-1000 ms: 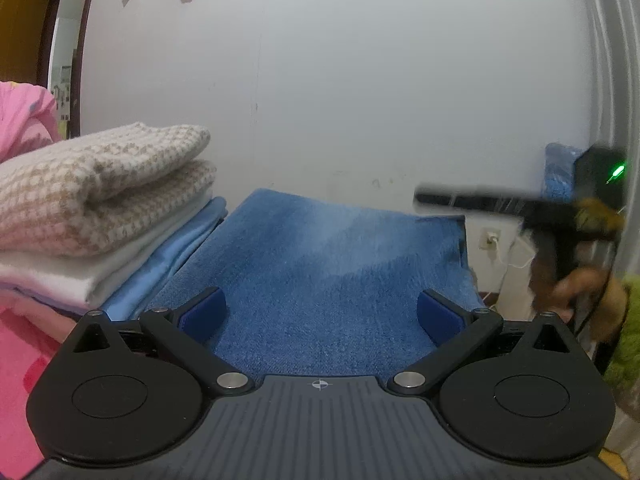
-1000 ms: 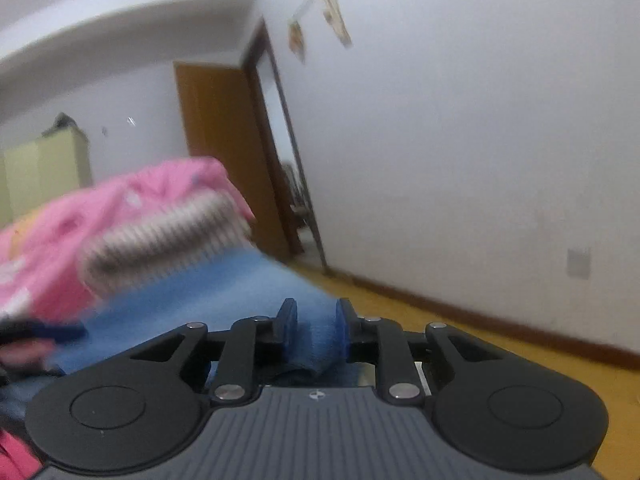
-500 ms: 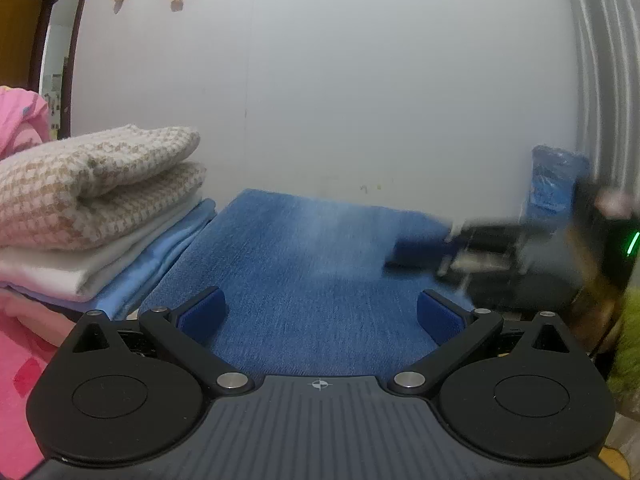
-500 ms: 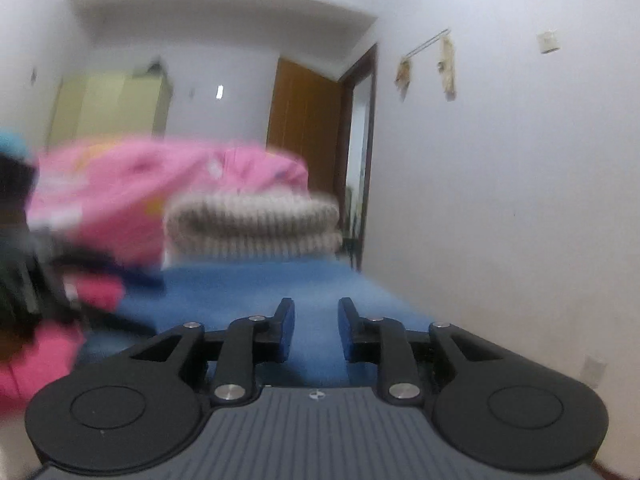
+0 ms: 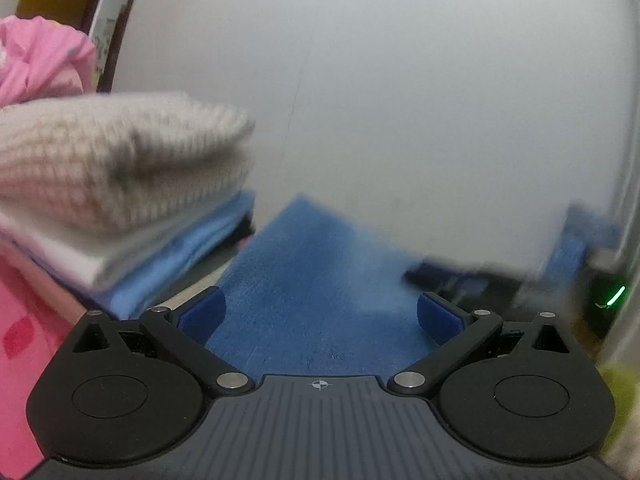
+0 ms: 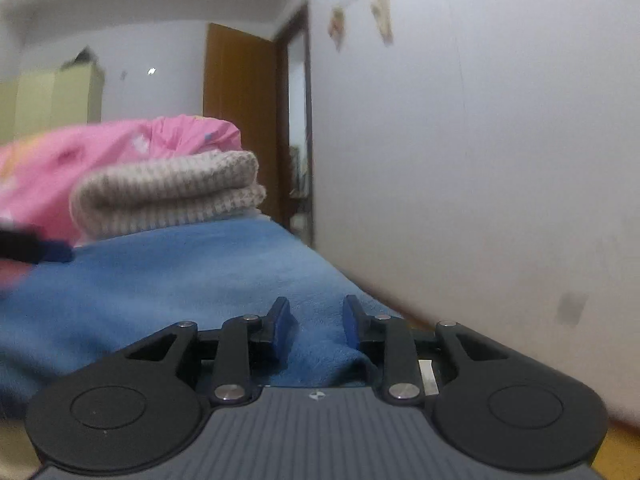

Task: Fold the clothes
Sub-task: 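Withdraw both open grippers from the stacked clothes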

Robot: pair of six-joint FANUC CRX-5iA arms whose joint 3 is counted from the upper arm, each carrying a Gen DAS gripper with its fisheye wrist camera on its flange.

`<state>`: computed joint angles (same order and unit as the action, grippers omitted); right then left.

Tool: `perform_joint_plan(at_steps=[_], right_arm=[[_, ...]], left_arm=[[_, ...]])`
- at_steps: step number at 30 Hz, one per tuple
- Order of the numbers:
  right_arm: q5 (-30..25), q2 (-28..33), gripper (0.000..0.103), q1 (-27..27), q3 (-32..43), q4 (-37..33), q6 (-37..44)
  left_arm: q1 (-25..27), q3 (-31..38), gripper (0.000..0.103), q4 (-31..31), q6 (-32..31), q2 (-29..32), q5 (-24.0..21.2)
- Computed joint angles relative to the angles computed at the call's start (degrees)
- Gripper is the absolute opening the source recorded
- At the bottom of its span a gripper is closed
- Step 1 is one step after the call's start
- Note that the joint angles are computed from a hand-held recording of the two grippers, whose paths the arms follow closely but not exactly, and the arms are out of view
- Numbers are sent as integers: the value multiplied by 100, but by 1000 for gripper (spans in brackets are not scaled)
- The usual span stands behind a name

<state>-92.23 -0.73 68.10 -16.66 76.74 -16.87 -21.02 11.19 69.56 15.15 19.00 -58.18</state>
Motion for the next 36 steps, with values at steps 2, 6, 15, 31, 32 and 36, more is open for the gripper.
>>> perform_joint_plan(at_steps=[2,6,15,31,32,36], right_arm=[[-89,89,32,42,302,-123,203],[-158,345,33,-83,802,218,106],[-1014,772,44,392,1329,-384,-30],[-1270,1319,54,852,2452,-308,68],[-1247,1361,58,851,2524,-302,214],[-1152,1606,63,757,2969,-916,926]], left_arm=[[-35,-150,103,-9,-318,-117,155],[76,-111,103,113,-73,-141,-94],[18,-341,103,-561,3,-590,172],[608,-651,103,-939,1246,-1195,-422],[590,-660,103,-986,1242,-1219,-348],[504,-538,103,-1436,1576,-1246,-58]])
